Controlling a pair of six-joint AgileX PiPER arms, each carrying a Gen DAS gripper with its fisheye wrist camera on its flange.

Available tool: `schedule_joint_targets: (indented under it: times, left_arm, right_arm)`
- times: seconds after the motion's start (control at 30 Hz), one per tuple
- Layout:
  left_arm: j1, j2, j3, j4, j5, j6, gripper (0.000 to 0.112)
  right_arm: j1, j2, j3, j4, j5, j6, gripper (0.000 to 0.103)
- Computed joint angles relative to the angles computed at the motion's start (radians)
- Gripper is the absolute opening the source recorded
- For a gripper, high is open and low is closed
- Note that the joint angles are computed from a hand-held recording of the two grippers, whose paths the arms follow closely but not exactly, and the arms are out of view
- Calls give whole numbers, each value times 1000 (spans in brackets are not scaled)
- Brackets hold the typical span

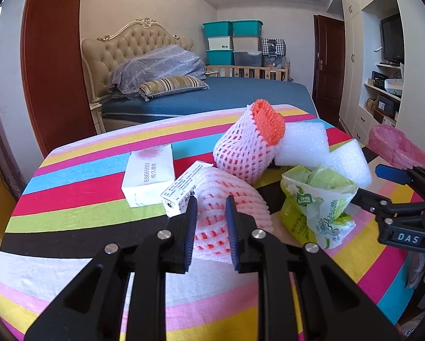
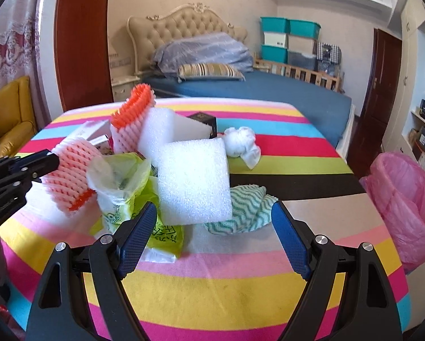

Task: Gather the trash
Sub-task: 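Grasp the pink foam fruit net with the left tool while the right tool grasps a white foam block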

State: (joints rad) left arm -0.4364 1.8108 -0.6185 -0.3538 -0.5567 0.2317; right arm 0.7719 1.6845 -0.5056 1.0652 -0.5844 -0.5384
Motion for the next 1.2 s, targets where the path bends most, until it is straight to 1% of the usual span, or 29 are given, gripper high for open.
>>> schedule_joint_targets:
  times: [0.1, 0.13, 0.2, 0.23, 0.3, 0.37, 0.4, 0.47, 0.5, 0.57, 0.67, 0.7, 0.73, 0.83, 0.9, 0.93, 0.97, 1.03, 1.13, 1.2]
  left_arm:
    - [4, -2, 3, 13, 1, -14, 20]
    - [4, -2, 3, 13, 1, -14, 22]
    - [1, -2, 4, -4, -9, -3, 23]
    - [-2, -1, 7, -14, -16, 2, 24]
    - [-4, 1, 8, -26, -22, 7, 26]
    - [-3, 4, 4, -33, -18, 9, 33]
    - [-3, 3, 4, -36, -18, 11, 36]
    - [1, 5, -3, -38, -6, 17, 48]
    - [0, 7, -9, -44, 4, 26, 51]
    - [-3, 12, -18, -57, 18, 47, 52]
    - [-11, 17, -36, -75, 43, 87, 52]
    - [-13, 21, -41, -82, 50, 100, 51]
    - [-12, 24, -46, -74, 60, 100, 46]
    - [-1, 37, -73, -40, 110, 98, 39]
    - [4, 38, -70, -8, 110, 75, 31]
    - [7, 36, -64, 13, 102, 56, 21]
    - [13, 31, -52, 51, 87, 23, 17]
    - [23, 23, -27, 109, 50, -29, 15]
    - [32, 4, 36, 164, -61, -95, 14]
    - [38, -2, 63, 183, -118, -121, 14]
  right_arm:
    - [-14, 8, -43, 45, 44, -78, 78]
    - [-11, 11, -49, 53, 41, -90, 78]
    - [7, 24, -64, 70, -7, -106, 77]
    - [6, 33, -75, 78, -7, -118, 76]
    - [-16, 53, -106, 109, 43, -163, 63]
    - [-29, 52, -111, 109, 64, -169, 59]
    - [-31, 47, -106, 89, 63, -151, 48]
    - [-16, 36, -82, 46, 25, -98, 49]
    - [-8, 34, -76, 36, 9, -86, 48]
    - [18, 30, -60, 31, -34, -68, 48]
    - [25, 26, -52, 27, -52, -54, 48]
    - [22, 24, -50, 22, -52, -44, 48]
    - [16, 19, -41, 4, -54, -19, 48]
    - [-1, 0, -12, -52, -63, 57, 48]
    - [-5, -11, 17, -96, -87, 123, 48]
    - [-6, -15, 26, -107, -97, 142, 48]
    - [-2, -21, 39, -118, -116, 166, 48]
    - [6, -28, 58, -128, -146, 193, 48]
    - [32, -40, 97, -140, -221, 248, 48]
    - [45, -46, 121, -144, -260, 285, 48]
